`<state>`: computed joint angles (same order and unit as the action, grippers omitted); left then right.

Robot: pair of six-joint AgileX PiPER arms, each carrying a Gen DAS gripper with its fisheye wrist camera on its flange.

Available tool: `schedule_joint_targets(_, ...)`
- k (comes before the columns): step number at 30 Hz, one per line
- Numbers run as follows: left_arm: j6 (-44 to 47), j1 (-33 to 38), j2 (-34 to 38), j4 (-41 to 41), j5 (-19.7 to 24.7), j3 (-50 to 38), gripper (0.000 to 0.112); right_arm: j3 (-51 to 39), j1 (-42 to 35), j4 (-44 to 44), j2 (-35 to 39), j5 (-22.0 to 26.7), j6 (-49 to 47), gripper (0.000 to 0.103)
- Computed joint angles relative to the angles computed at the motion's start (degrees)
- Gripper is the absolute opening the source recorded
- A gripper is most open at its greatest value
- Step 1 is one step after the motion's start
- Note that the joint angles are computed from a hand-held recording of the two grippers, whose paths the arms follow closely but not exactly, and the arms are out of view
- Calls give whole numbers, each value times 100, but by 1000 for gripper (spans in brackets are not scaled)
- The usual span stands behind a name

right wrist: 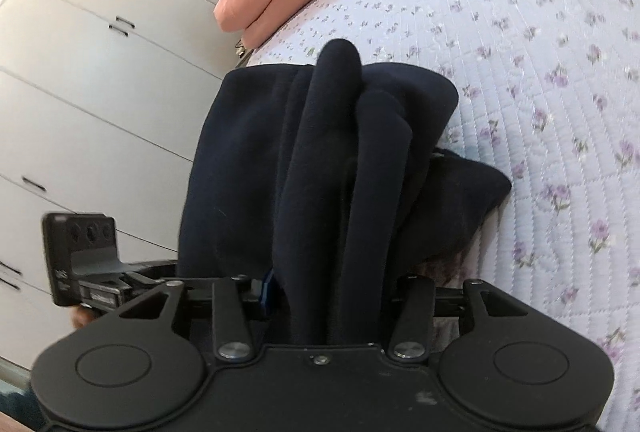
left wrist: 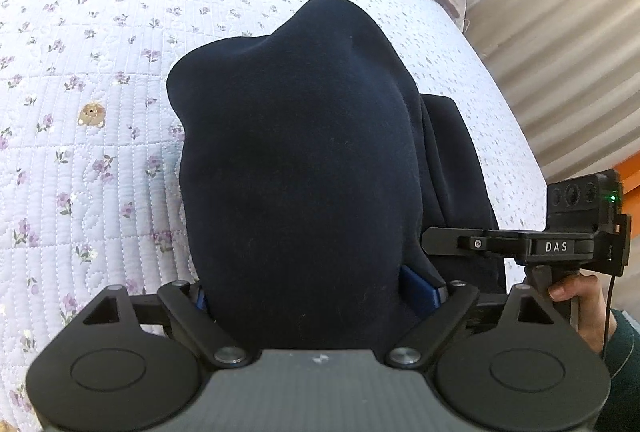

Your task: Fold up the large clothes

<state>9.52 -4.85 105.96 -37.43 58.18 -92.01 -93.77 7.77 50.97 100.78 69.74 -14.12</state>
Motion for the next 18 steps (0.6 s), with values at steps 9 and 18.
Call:
schedule_joint_targets(9, 367, 59, -858, -338, -893, 1596, 103, -2, 218, -721, -209, -266, -314, 79)
schedule_joint_targets(18, 26, -18, -1851, 16, -791, 2377, 102, -671, 1313, -3479, -1228, -305, 1249, 83)
